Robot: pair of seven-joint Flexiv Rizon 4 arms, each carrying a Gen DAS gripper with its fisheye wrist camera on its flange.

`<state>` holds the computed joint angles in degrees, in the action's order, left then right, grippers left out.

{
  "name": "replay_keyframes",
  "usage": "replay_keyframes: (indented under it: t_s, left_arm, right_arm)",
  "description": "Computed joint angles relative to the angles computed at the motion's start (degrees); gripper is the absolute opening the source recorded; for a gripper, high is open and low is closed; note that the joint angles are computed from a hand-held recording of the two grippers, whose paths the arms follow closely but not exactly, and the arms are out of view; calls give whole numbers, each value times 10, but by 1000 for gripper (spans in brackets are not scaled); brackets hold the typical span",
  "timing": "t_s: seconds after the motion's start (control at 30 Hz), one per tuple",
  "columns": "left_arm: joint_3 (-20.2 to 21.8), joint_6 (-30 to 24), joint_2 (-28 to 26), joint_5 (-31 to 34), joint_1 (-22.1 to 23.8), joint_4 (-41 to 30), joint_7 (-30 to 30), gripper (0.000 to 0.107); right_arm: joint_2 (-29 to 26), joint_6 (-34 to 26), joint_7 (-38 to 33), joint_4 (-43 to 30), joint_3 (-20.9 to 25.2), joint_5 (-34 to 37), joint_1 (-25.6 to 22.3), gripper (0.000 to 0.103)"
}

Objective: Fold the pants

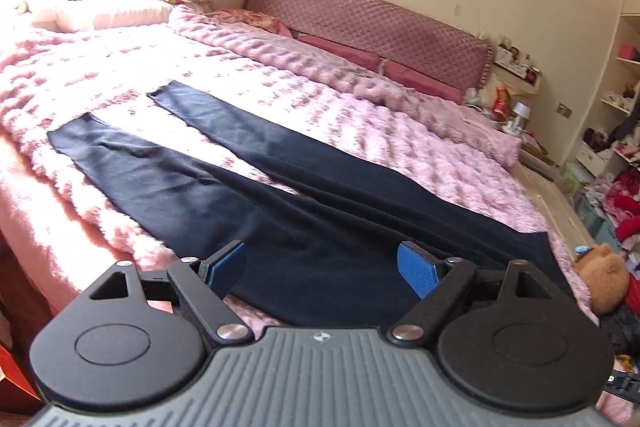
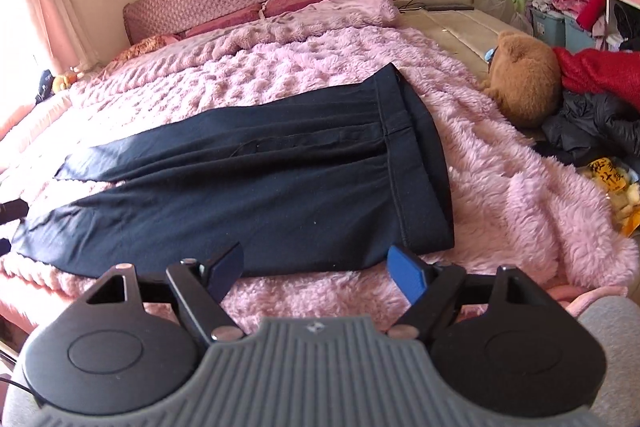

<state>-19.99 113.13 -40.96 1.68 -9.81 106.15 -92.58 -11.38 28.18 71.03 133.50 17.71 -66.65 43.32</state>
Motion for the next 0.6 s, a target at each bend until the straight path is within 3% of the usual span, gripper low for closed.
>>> replay_keyframes:
  t_s: [0.07, 0.13, 0.3, 0.47, 0.6]
  left_arm:
    - [70, 37, -14, -34, -47, -18, 8, 100]
    - [108, 47, -26, -66, -66, -33, 20, 100]
    - [90, 8, -50, -98, -6, -82, 4, 100]
    - [-4, -36, -115, -54, 107, -169, -2, 100]
    - [-123, -97, -203, -45, 192, -266, 8, 100]
  right_arm:
    - [10, 17, 57, 28, -6, -36, -8, 70]
    - [14, 17, 112, 49, -7, -68, -13, 66]
    - [3, -4, 190, 71, -6, -118, -17, 66]
    - [-7, 21, 255, 83, -20, -186, -41, 66]
    - [-30, 31, 207, 62, -24, -169, -50, 68]
